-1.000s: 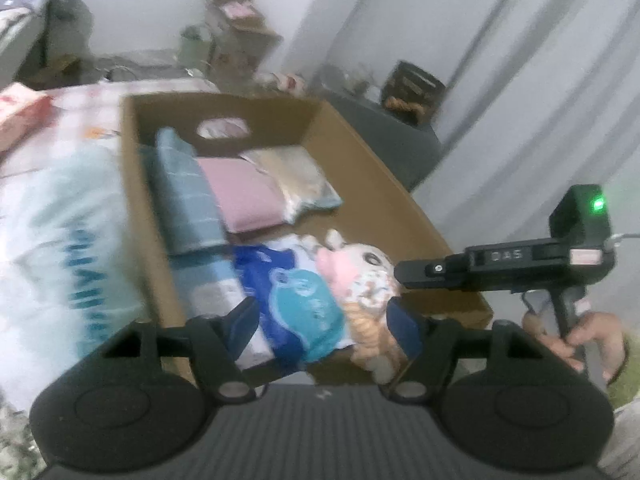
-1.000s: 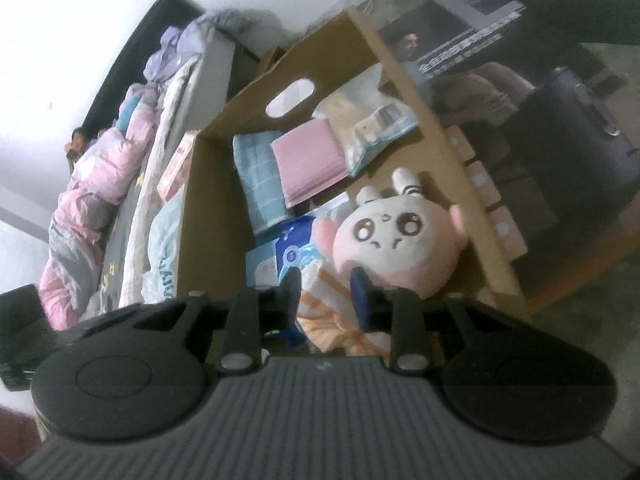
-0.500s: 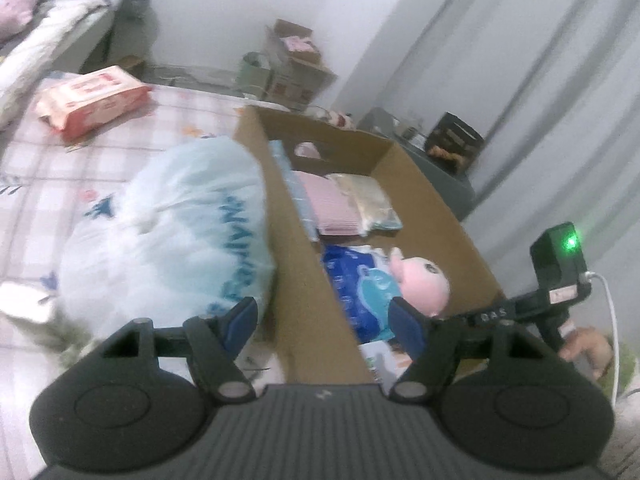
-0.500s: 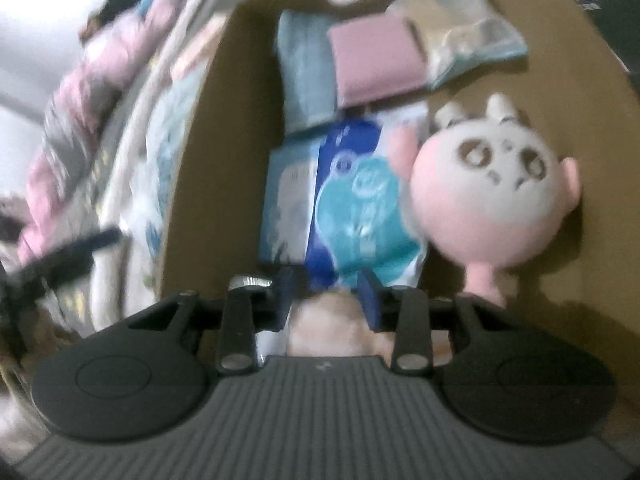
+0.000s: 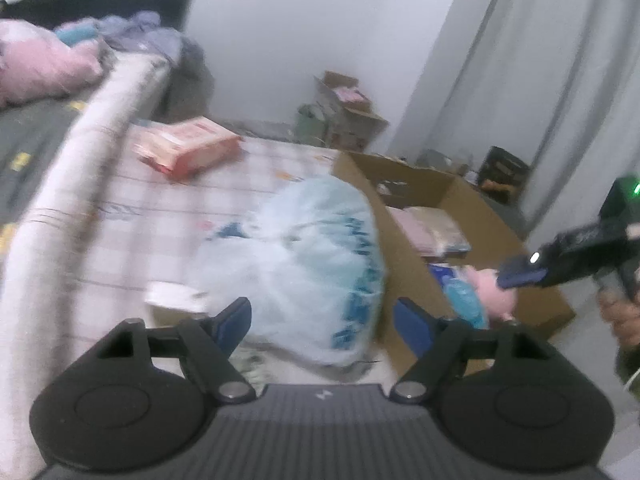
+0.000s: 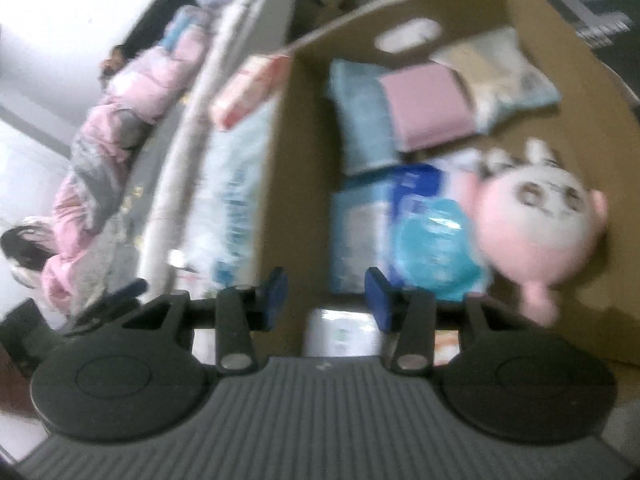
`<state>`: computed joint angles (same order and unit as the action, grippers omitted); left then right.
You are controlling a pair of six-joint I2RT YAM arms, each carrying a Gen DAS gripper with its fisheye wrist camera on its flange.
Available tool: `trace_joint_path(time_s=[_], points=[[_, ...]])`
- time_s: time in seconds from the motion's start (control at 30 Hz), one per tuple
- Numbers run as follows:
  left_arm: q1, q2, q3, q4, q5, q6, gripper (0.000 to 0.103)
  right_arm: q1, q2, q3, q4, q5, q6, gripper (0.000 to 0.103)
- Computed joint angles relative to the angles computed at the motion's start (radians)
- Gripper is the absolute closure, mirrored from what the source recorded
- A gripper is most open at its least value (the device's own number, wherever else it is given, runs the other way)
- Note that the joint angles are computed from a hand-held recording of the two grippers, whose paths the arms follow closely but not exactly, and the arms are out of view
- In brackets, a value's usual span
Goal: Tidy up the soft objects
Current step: 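Move the right gripper back to the green floral cloth on the mattress, then grasp the green floral cloth with the right gripper while the left gripper grasps the tissue pack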
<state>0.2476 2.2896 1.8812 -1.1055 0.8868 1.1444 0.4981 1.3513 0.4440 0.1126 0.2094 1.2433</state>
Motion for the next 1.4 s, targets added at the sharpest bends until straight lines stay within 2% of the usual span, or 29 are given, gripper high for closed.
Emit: trace_joint_path(time_s=[0.13,0.27,0.37,0.53,0.63,0.77,0.9,1.03,1.13,1.27,1.4], points=[[0.046,-0.015,-0.058,0.121,-0.017,-0.007,0.023,0.015,0.132,0.146,0.052,-0.033,-0.081,0.060],[0.058,-0.006,-0.091,0.234,-0.067,-0.057,0.023,0.008,0.320,0.362,0.057,-0.126,-0.179,0.060],[0.058,-0.006,-0.138,0.380,-0.066,-0.130,0.024,0.012,0.467,0.571,-0.024,-0.165,-0.253,0.060],[0.040,0.065,-0.077,0.475,-0.040,-0.177,0.024,0.050,0.671,0.878,-0.191,-0.147,-0.391,0.060],[0.017,0.162,0.063,0.426,-0.058,-0.188,0.024,0.093,0.759,1.016,-0.308,-0.111,-0.467,0.060],[-0.006,0.346,0.375,0.193,-0.068,-0.140,0.024,0.132,0.841,1.113,-0.410,-0.106,-0.510,0.059],[-0.028,0.454,0.555,0.070,-0.079,-0.123,0.024,0.153,0.954,1.223,-0.466,-0.110,-0.501,0.052],[-0.048,0.477,0.574,0.061,-0.075,-0.109,0.024,0.171,1.073,1.354,-0.522,-0.080,-0.504,0.049],[-0.064,0.471,0.544,0.095,-0.093,-0.117,0.024,0.188,1.161,1.469,-0.583,-0.004,-0.517,0.046],[-0.075,0.495,0.573,0.096,-0.098,-0.140,0.025,0.196,1.239,1.549,-0.614,0.057,-0.500,0.046],[-0.080,0.492,0.549,0.128,-0.100,-0.150,0.035,0.207,1.292,1.605,-0.616,0.113,-0.516,0.046]])
